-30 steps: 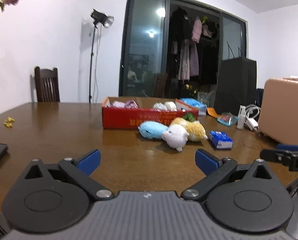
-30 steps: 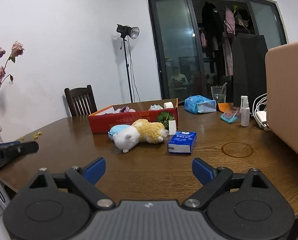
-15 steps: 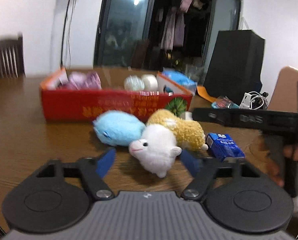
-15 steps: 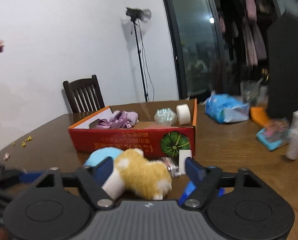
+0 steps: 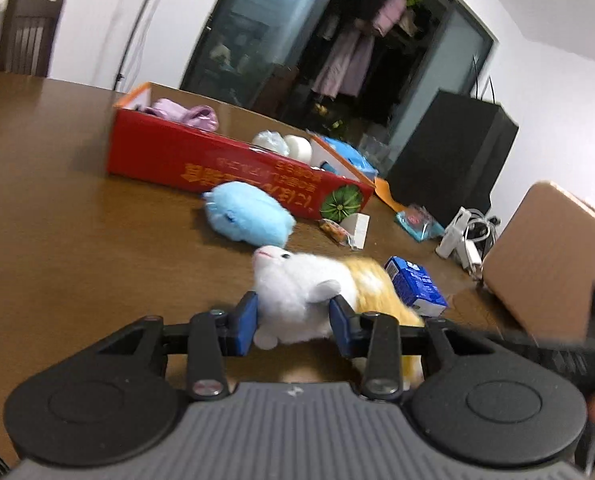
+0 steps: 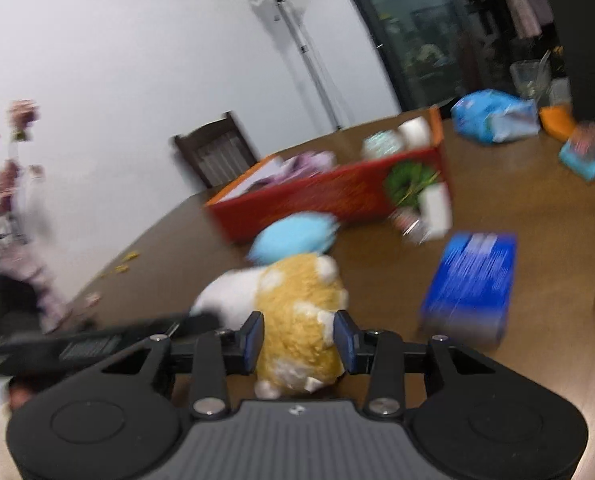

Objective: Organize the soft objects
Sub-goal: 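Grasp the white sheep plush with the left tool while the right tool grasps the yellow dog plush, then carry both plushes into the box and open both tools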

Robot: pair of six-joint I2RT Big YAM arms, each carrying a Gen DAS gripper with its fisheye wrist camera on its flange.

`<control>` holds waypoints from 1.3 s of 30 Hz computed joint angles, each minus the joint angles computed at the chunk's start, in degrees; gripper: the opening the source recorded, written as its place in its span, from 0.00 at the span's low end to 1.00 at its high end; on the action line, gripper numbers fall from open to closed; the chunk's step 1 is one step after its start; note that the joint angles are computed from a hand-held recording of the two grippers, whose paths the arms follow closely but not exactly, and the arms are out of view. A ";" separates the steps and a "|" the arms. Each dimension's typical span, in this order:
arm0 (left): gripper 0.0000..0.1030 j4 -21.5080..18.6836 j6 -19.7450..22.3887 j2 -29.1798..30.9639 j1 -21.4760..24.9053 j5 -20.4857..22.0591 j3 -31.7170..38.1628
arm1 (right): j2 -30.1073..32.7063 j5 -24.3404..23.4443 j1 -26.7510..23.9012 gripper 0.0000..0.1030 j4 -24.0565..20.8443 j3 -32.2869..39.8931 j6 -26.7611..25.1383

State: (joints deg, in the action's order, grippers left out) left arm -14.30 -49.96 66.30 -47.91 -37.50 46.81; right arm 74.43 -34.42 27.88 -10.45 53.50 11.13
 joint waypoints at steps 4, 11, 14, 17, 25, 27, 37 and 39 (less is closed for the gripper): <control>0.48 -4.97 -4.61 -1.65 -3.22 -4.69 -0.36 | -7.98 -0.59 2.24 0.38 1.87 -7.46 1.13; 0.61 -6.98 -6.20 -1.93 -5.43 -9.90 -0.19 | -11.07 6.63 3.37 0.44 2.97 -9.07 2.96; 0.78 -4.16 -5.07 -1.02 -4.13 -9.23 -0.47 | -9.49 9.18 4.74 0.53 4.24 -8.89 2.99; 0.54 -3.13 -5.48 -1.13 -1.23 -2.08 -0.61 | -8.27 9.89 6.23 0.54 7.25 -9.14 3.52; 0.41 -0.48 2.87 -0.27 2.25 0.95 2.13 | -4.96 12.55 8.38 0.36 7.17 -5.35 0.03; 0.41 0.87 7.83 -0.14 4.91 2.43 4.07 | -4.06 11.99 7.76 0.36 7.68 -3.11 -0.87; 0.41 -3.74 18.99 10.18 25.29 18.46 22.79 | 17.69 9.45 4.68 0.35 -2.99 31.45 -6.92; 0.41 -6.08 20.31 12.72 28.08 19.42 25.95 | 23.80 8.85 4.82 0.35 -8.62 40.56 -8.51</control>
